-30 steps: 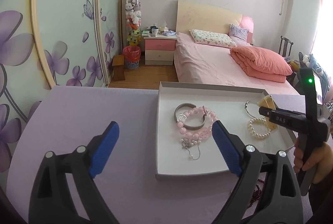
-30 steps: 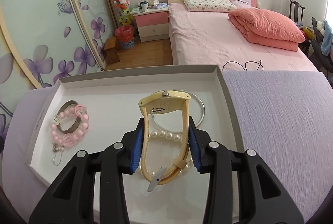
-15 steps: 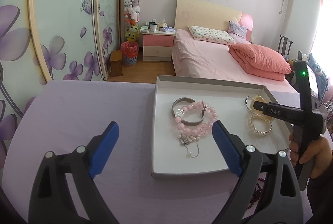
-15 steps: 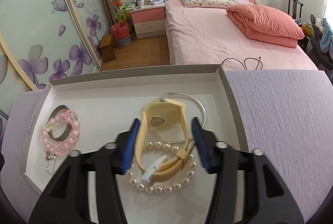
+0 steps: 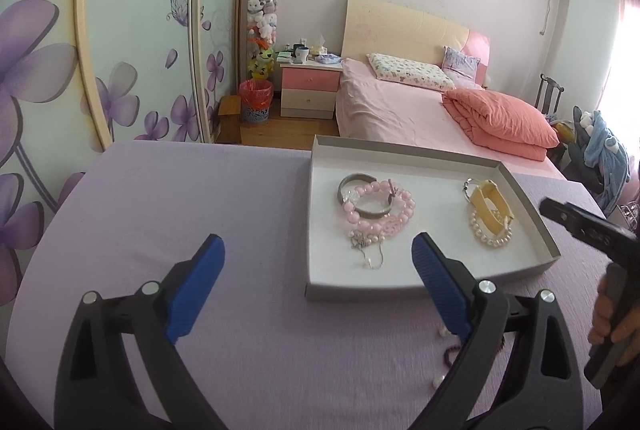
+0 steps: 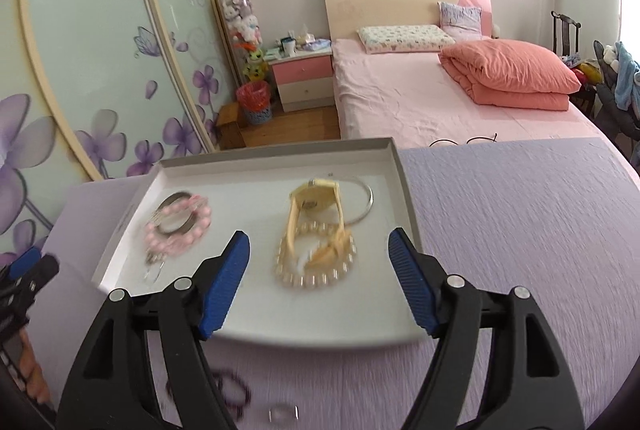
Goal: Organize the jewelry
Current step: 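Open the left tool over the tray while the right tool releases the yellow watch onto the pearl bracelet, then grasp the silver ring with the right tool while the left tool grasps a pearl drop earring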
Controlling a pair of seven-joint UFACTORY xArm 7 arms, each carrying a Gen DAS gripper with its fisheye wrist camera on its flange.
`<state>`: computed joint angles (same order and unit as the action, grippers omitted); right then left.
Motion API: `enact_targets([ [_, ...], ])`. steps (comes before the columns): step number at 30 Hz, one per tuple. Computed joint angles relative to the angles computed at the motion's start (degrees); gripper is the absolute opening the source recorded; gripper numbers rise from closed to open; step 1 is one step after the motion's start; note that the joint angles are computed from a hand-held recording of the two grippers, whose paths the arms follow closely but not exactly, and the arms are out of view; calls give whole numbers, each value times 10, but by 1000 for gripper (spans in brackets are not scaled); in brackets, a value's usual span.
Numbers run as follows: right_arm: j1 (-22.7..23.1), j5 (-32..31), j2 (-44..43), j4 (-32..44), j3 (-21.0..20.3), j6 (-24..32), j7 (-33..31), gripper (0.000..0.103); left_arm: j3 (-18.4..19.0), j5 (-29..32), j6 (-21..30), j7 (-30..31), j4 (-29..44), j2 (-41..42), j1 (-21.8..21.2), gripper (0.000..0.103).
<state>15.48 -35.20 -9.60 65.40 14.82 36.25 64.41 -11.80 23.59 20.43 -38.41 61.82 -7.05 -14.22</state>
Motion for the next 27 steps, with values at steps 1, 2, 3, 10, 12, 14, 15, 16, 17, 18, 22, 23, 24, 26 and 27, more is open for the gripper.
enact_targets([
  [1,3,1,-19,-19,2,-2,5,73,1,-5,-2,2,-15,-15,-2,95],
  [2,4,2,-33,-35,6,-3,10,73,1,-10,-5,4,-25,-24,-2,95],
  [3,5,5,-46,-49,11,-3,12,73,-1,-13,-6,6,-33,-33,-2,95],
  [10,15,51,-89,-108,41,12,-21,68,-20,-46,-20,15,-117,-112,3,98],
  [12,20,63,-91,-116,47,19,-29,65,-26,-55,-25,21,-137,-129,4,98],
  [14,23,74,-90,-122,50,20,-34,64,-35,-63,-29,24,-159,-147,3,98],
  [15,24,77,-88,-124,51,22,-34,63,-38,-67,-32,27,-168,-154,3,98],
  [16,25,78,-81,-121,54,25,-36,62,-43,-69,-34,27,-178,-162,3,98],
  [17,27,78,-78,-119,55,29,-37,61,-49,-70,-36,26,-185,-168,5,98],
  [18,28,77,-73,-116,57,35,-39,61,-55,-70,-35,26,-191,-174,7,98],
  [22,36,77,-57,-103,56,51,-46,56,-69,-71,-36,30,-205,-186,8,98],
  [23,39,76,-54,-101,54,56,-48,54,-71,-72,-36,31,-207,-187,8,98],
  [24,41,76,-52,-100,52,59,-50,51,-73,-72,-36,33,-208,-188,8,98],
  [26,46,76,-43,-96,50,64,-52,48,-77,-71,-38,33,-210,-189,9,98],
  [27,46,63,-39,-92,53,69,-45,48,-79,-70,-39,33,-211,-189,10,98],
])
